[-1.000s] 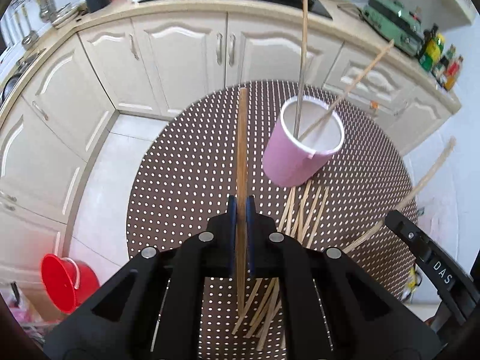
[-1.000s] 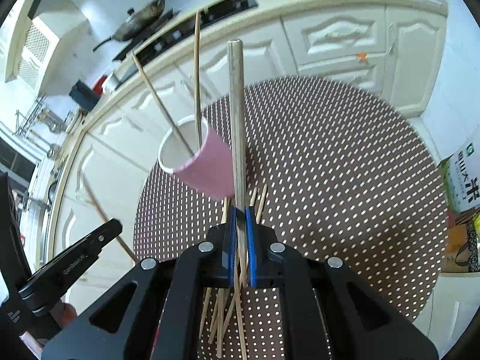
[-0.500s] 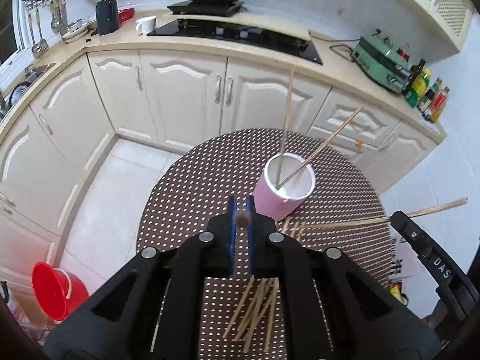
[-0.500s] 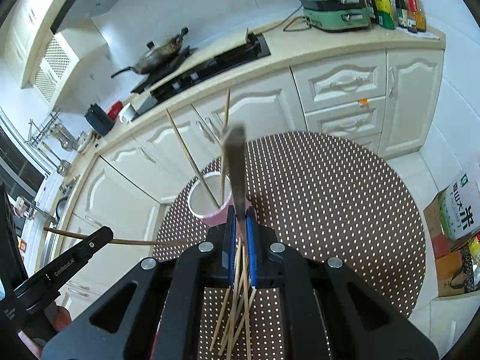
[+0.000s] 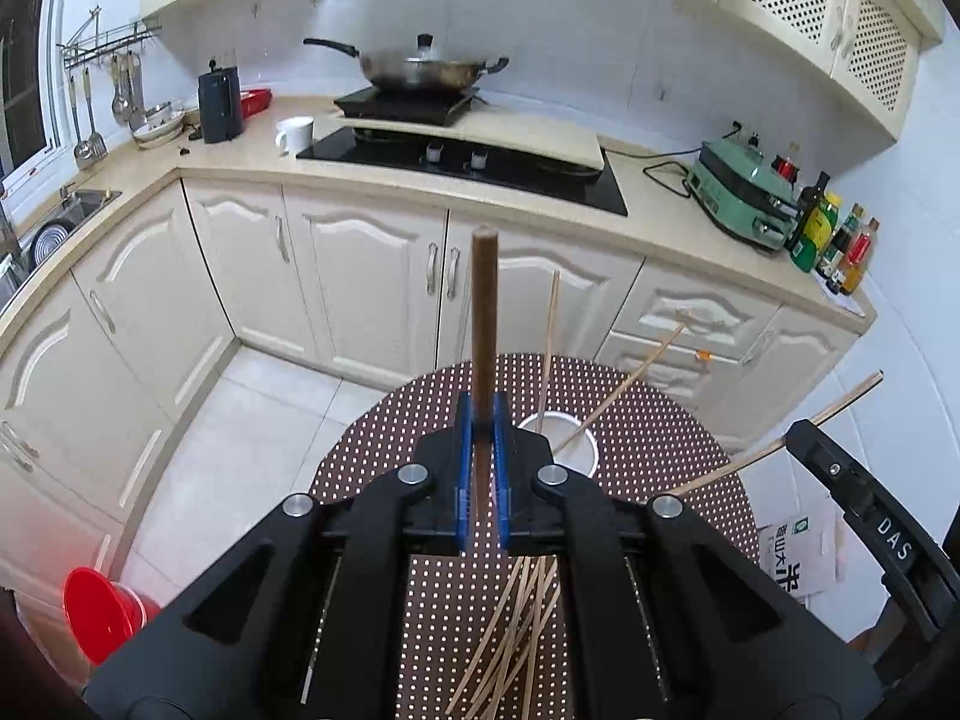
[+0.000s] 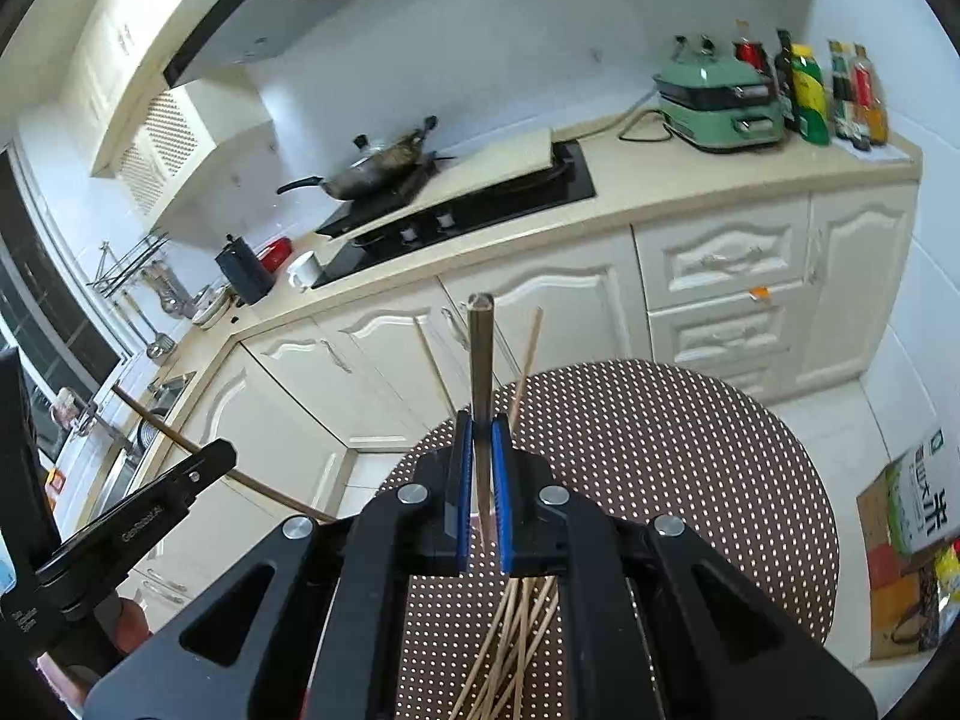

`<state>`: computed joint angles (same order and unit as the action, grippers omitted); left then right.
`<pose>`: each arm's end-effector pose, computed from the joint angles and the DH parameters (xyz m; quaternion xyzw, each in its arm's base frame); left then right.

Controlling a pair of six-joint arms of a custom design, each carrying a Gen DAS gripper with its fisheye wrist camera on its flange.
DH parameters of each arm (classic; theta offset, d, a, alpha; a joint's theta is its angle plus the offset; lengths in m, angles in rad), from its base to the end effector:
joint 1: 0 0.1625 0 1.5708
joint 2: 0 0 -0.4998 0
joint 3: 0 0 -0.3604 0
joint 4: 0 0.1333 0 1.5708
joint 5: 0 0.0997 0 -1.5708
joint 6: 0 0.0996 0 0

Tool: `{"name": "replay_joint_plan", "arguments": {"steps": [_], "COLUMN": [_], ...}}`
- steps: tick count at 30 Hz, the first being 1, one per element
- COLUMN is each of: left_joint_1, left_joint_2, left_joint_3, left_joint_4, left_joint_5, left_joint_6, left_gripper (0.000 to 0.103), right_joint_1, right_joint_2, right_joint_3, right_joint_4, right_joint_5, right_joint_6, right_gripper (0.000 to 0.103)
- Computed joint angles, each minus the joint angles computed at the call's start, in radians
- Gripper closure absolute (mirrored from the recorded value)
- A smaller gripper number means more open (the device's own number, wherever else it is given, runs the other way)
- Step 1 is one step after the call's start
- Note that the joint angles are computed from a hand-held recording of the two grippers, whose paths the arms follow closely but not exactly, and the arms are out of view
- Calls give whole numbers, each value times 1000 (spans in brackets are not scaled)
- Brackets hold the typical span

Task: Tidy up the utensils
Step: 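Lift both held chopsticks upright and carry them over the pink cup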

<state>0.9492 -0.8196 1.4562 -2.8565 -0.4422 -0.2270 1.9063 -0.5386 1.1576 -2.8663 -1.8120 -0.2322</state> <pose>-0.2471 -0.7285 0.3399 -0.0103 0.8187 -0.4542 0.3510 0.3868 -0.7768 0.1968 0.2239 -0.9102 0.3348 0.0963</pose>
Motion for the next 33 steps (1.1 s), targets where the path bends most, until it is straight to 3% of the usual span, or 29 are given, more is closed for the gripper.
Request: {"name": "replay_joint_plan", "arguments": {"steps": [11,18,33], "left_joint_1": [3,22,128], "left_joint_2": [48,85,162], "left_joint_3": [-104,-184,-373], "left_joint_4": [-63,-9,344], "left_joint_5": [-7,-23,-143], "left_joint_6": [103,103,-100], "left_gripper": [97,97,96], "right_joint_1": [16,9,-24], "right_joint_2": [46,93,213], "right_joint_3": [-121,-211,-411], "right_joint_4": [22,71,280], "right_joint_5": [19,-8,-77], "right_joint_6": [-28,-9,61], "right_gripper": [98,98,98]}}
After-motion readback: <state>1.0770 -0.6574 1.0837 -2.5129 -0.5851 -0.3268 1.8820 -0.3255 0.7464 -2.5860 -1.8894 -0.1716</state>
